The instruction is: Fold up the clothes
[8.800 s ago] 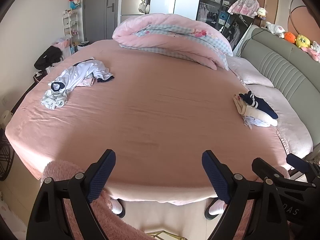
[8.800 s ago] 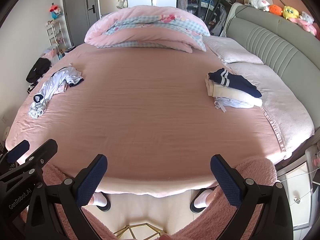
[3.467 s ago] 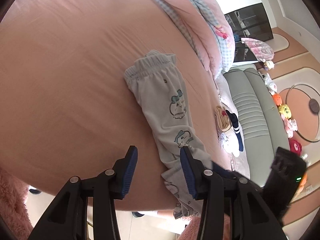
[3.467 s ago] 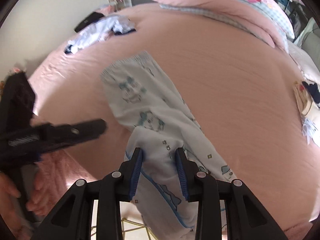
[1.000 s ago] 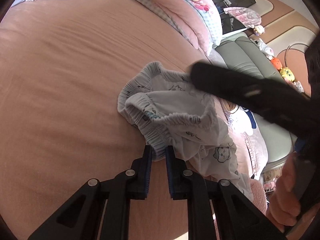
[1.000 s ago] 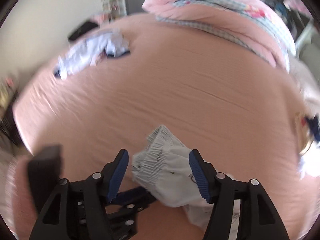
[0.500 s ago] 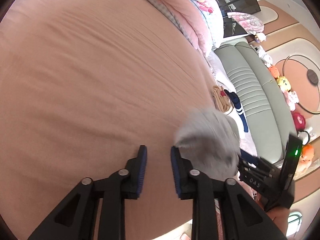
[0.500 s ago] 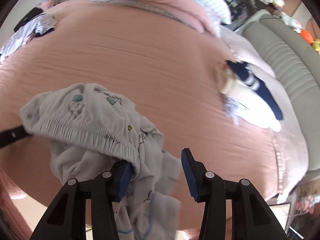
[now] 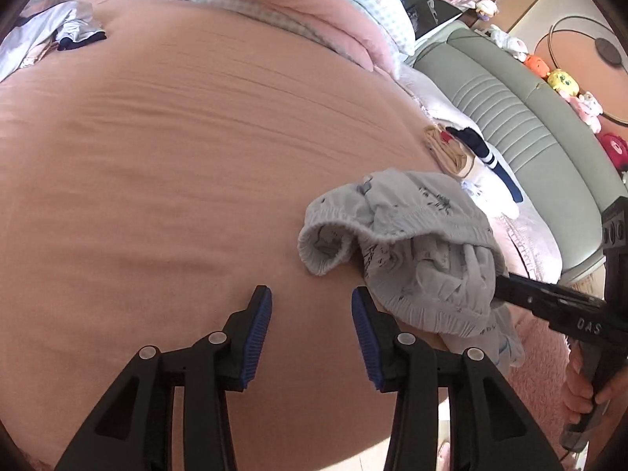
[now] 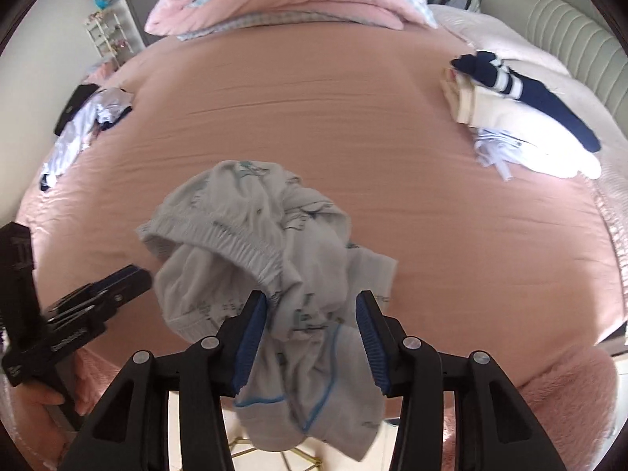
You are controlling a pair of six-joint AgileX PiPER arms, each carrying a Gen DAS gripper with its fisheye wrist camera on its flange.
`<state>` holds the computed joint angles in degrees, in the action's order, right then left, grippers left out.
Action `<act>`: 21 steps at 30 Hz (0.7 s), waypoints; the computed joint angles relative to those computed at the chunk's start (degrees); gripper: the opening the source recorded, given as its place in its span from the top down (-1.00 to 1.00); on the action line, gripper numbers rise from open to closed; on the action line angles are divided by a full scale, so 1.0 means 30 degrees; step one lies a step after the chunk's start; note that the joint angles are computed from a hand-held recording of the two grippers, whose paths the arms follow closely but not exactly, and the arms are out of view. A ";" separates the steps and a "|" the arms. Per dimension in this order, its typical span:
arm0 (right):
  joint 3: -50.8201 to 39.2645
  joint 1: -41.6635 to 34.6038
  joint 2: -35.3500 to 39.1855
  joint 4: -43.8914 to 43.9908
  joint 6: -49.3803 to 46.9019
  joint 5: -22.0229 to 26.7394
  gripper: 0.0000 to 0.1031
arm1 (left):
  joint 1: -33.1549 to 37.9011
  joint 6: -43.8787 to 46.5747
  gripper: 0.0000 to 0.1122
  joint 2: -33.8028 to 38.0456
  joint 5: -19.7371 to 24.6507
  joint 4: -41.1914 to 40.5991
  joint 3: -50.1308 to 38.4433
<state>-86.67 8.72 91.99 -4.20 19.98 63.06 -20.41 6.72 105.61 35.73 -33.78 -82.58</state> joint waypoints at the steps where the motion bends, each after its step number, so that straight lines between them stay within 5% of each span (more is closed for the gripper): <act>1: 0.0034 0.0134 -0.0013 0.0173 -0.0109 -0.0224 0.08 | 0.0072 0.0016 0.30 0.0173 0.0092 -0.0144 -0.0327; 3: -0.0119 0.0151 0.0329 0.0850 -0.0666 -0.0556 0.08 | 0.0242 -0.0085 0.30 0.0706 0.0439 -0.0374 -0.1239; 8: 0.0181 -0.0766 0.1327 0.3342 -0.2564 -0.1972 0.21 | -0.0414 -0.4667 0.31 0.2712 0.1840 0.4261 -0.4789; 12: 0.1594 -0.1522 0.0977 0.5417 -0.4059 -0.3273 0.50 | -0.0563 -0.4737 0.86 0.3221 0.2601 0.4423 -0.6020; 17: 0.1962 -0.1407 0.0091 0.3133 -0.2295 -0.3421 0.67 | -0.0753 -0.3944 0.91 0.0237 0.0662 0.3786 -0.3019; 21: 0.1500 -0.0423 -0.0444 -0.1305 0.0584 -0.3238 0.68 | -0.1187 -0.7807 0.95 -0.2181 0.0187 0.7459 -0.0982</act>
<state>-82.17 7.45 90.66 -8.12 21.73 53.35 -23.97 -16.70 99.06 36.29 -11.41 -85.53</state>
